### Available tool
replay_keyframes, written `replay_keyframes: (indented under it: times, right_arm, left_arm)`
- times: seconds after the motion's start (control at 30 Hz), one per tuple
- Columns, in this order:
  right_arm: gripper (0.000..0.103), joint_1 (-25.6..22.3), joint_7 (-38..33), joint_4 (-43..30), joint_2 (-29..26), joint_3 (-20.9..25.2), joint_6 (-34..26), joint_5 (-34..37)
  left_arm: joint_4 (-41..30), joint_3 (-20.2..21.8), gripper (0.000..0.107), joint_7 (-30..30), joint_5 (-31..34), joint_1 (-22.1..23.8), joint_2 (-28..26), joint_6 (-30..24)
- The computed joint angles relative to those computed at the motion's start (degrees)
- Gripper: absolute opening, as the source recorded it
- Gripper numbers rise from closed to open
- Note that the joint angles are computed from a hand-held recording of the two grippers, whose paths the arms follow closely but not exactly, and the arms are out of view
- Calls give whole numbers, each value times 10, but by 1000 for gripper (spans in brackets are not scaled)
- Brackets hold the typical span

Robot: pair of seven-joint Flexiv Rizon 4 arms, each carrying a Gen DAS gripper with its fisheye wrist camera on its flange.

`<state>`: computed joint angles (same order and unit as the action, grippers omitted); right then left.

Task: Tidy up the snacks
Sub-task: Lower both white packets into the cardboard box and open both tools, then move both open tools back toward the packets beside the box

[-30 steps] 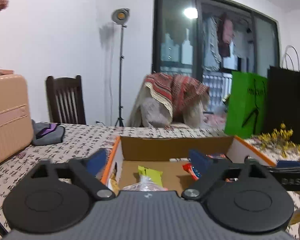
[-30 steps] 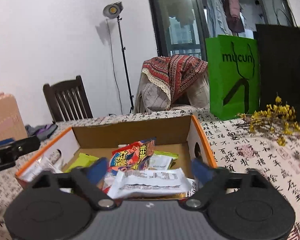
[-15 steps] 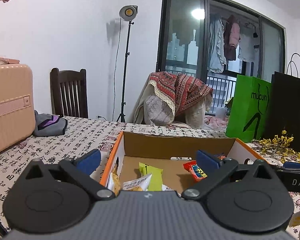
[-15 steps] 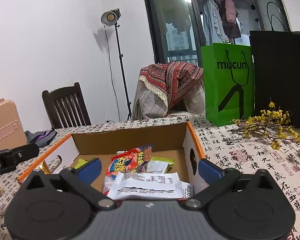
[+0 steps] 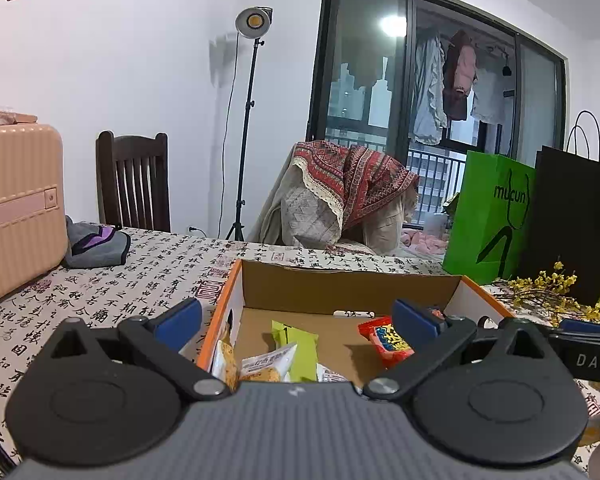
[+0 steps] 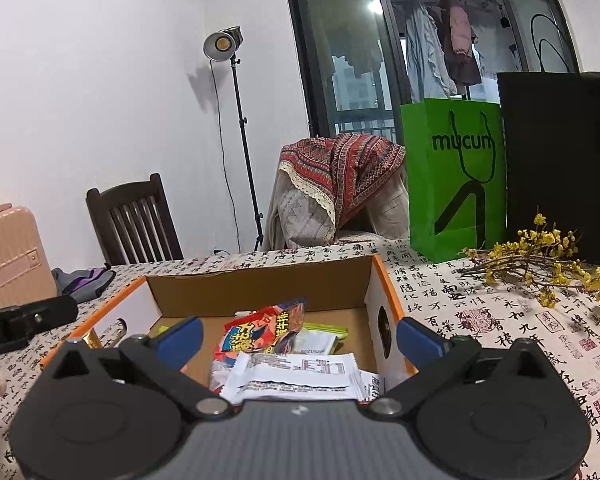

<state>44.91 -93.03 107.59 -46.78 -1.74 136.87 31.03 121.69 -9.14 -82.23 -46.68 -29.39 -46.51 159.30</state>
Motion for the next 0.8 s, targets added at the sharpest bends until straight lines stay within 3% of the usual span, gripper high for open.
replay_keyframes:
  times: [0.37, 0.6, 0.8]
  right_arm:
    - [103, 11, -13, 22, 28, 0, -1, 5]
    - [103, 65, -74, 47, 62, -20, -22, 85]
    - [103, 66, -77, 84, 77, 11, -16, 97]
  left_arm:
    - [12, -6, 103, 18, -42, -14, 28, -19]
    - [71, -6, 103, -17, -38, -27, 64, -25]
    - [125, -2, 103, -48, -40, -42, 82, -21]
